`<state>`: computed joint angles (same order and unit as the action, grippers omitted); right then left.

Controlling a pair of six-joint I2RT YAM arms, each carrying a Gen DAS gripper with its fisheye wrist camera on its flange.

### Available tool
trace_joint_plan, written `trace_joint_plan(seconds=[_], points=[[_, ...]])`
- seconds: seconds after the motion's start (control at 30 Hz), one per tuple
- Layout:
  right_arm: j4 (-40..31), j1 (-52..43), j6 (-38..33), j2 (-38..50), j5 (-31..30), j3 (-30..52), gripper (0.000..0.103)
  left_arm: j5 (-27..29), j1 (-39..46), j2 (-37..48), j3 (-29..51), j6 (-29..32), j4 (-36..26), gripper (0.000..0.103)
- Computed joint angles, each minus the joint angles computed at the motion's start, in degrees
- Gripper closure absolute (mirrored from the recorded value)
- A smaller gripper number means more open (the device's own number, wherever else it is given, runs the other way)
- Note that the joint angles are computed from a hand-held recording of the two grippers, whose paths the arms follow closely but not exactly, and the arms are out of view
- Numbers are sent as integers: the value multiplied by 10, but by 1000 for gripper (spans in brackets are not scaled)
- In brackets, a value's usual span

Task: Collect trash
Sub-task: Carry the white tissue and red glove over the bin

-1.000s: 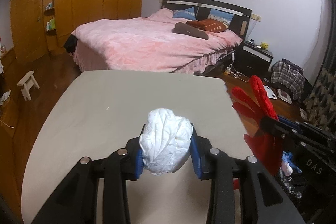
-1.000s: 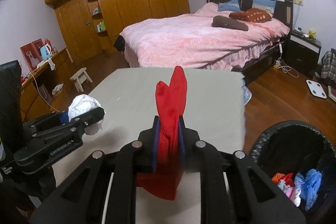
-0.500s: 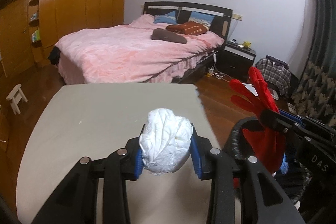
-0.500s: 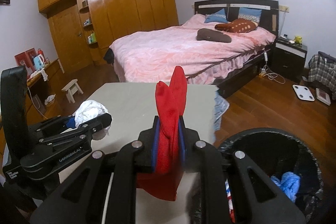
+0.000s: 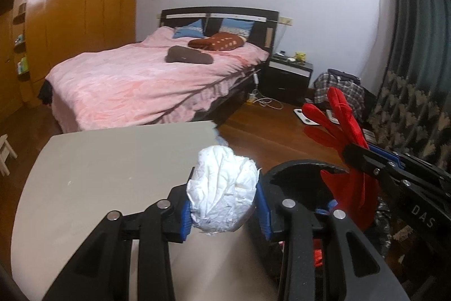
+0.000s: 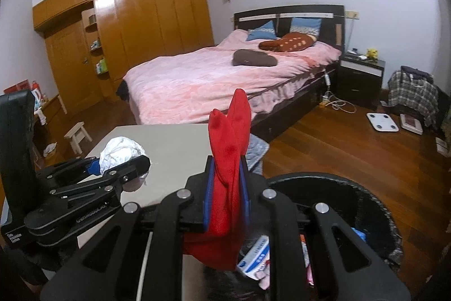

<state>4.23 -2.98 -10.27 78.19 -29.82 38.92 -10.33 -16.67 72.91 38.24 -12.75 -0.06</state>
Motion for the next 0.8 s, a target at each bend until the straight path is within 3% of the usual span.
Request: trace_joint_plan(seconds=[0.8], points=[[0, -173, -51, 58, -44, 33, 87, -7, -128, 156, 110, -20, 39, 66]])
